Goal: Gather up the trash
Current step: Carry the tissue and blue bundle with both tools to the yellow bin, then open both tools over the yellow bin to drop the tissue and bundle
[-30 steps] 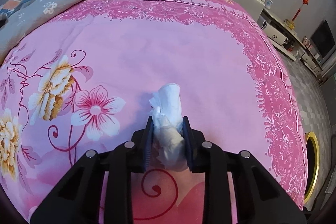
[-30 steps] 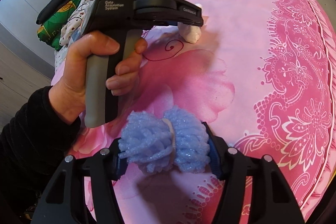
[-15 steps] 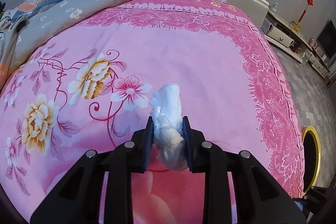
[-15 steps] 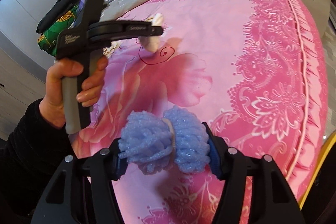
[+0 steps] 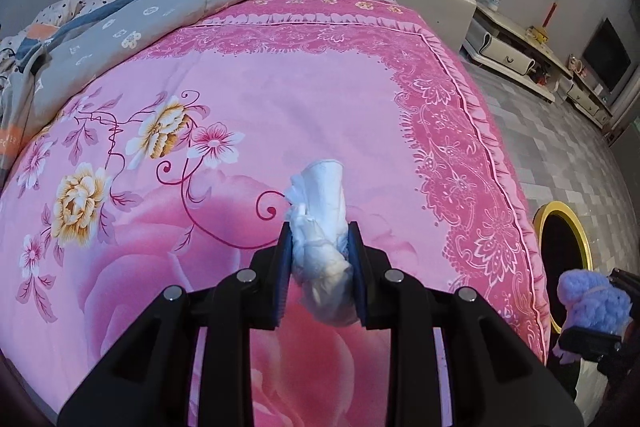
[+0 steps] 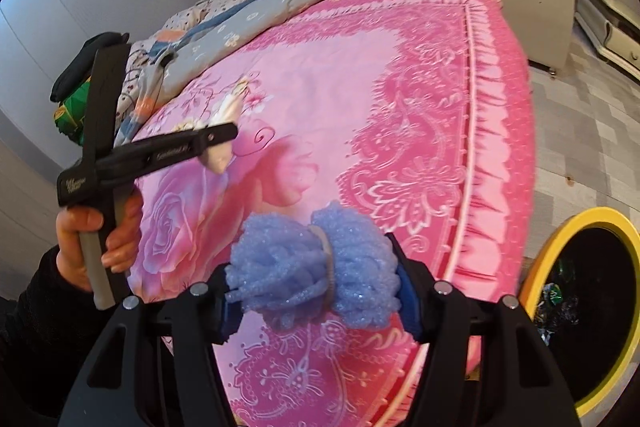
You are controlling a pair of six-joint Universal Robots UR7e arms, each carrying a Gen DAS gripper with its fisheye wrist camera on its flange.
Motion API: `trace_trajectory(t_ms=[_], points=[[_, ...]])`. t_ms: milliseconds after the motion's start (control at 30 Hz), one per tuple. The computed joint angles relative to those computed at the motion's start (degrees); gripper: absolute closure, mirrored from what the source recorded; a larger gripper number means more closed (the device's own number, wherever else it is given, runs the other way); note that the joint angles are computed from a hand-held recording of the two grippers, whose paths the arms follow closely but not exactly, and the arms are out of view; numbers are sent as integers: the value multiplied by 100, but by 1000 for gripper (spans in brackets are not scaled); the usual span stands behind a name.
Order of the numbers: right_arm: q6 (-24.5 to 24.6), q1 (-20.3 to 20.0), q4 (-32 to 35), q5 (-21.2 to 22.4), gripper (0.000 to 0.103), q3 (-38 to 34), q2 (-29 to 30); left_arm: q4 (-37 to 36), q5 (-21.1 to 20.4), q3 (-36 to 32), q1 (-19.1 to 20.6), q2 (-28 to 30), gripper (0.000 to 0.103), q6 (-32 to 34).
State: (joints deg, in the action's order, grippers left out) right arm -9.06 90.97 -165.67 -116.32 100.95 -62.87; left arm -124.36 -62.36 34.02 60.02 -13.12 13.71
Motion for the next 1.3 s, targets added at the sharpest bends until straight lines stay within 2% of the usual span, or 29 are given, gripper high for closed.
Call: trace_trajectory(t_ms=[267, 567, 900, 1300], points=[[-38, -80, -501, -104, 45, 514, -621, -562, -297, 1248, -401, -616, 78, 90], [18, -344, -856, -157, 45, 973, -1289, -1022, -595, 1908, -880, -762, 78, 124], [232, -886, -1281, -94, 44, 1558, -2112, -1177, -1098, 2143, -1299, -513, 78, 313], [527, -1701, -1436, 190, 44, 1824, -2618, -603, -1602, 1702, -1559, 109, 77, 160]])
